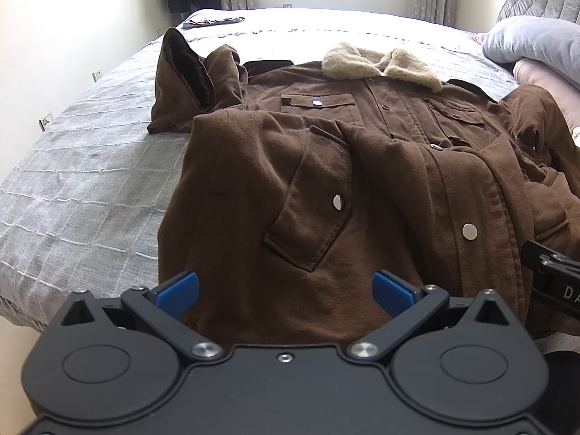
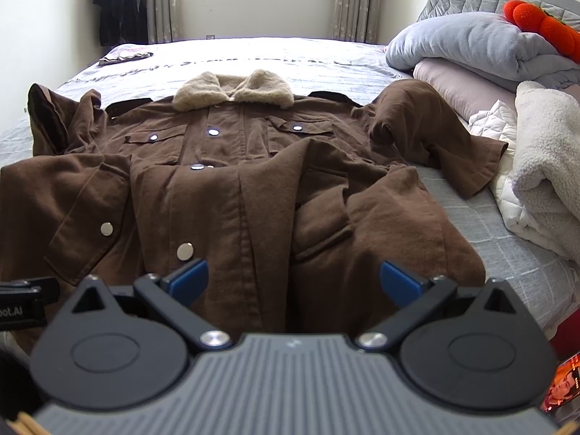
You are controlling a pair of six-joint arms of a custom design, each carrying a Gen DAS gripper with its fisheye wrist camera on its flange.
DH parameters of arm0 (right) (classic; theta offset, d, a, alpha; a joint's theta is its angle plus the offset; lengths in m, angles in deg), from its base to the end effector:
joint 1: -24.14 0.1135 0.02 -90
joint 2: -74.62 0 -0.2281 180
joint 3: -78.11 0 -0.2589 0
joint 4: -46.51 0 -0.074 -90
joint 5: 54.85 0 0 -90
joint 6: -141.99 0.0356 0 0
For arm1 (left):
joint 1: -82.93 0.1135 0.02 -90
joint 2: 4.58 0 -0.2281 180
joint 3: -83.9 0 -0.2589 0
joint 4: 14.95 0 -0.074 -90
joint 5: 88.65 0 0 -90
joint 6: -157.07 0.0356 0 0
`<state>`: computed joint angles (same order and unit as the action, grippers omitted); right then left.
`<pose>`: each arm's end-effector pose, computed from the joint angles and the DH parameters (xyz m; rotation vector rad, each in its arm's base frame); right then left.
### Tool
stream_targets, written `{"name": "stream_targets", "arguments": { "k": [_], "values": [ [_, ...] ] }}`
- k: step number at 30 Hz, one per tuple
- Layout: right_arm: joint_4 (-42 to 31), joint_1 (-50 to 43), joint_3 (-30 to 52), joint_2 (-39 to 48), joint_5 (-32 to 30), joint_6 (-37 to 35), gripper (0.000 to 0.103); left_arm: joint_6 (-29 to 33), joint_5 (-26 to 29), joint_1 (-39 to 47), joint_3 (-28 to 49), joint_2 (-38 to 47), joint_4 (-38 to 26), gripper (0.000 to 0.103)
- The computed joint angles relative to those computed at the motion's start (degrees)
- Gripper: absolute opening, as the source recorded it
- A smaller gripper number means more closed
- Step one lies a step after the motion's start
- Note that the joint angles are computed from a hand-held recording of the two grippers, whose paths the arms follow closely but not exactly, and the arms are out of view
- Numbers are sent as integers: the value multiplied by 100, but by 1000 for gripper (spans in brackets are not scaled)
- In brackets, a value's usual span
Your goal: Fold large clothes
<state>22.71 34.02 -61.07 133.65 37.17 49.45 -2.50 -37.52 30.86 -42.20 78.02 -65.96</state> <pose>0.2268 0.0382 0.1548 -0.2312 2.2919 0.0251 0.1626 -0.1723 0.1153 -0.4507 2.4154 0.2294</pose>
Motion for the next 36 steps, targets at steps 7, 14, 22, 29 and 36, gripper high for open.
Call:
{"name": "stream_targets", "arguments": {
  "k": [7, 14, 22, 29, 36],
  "values": [
    [21, 4, 10, 38, 29, 15, 103, -27, 2, 9, 5, 22, 3, 103],
    [28, 18, 44, 93, 49, 16, 103, -56, -11, 33, -4, 38, 3, 103],
    [108, 30, 123, 230, 74, -38, 103, 142, 92, 298, -235, -169, 321, 103],
    [421, -110, 567, 722, -251, -425, 103, 1208, 321, 994, -848, -855, 1490, 103],
    [376, -584, 1739, 1792, -1223, -1131, 103, 3208, 1266, 2360, -976, -1273, 2459, 103]
  ]
}}
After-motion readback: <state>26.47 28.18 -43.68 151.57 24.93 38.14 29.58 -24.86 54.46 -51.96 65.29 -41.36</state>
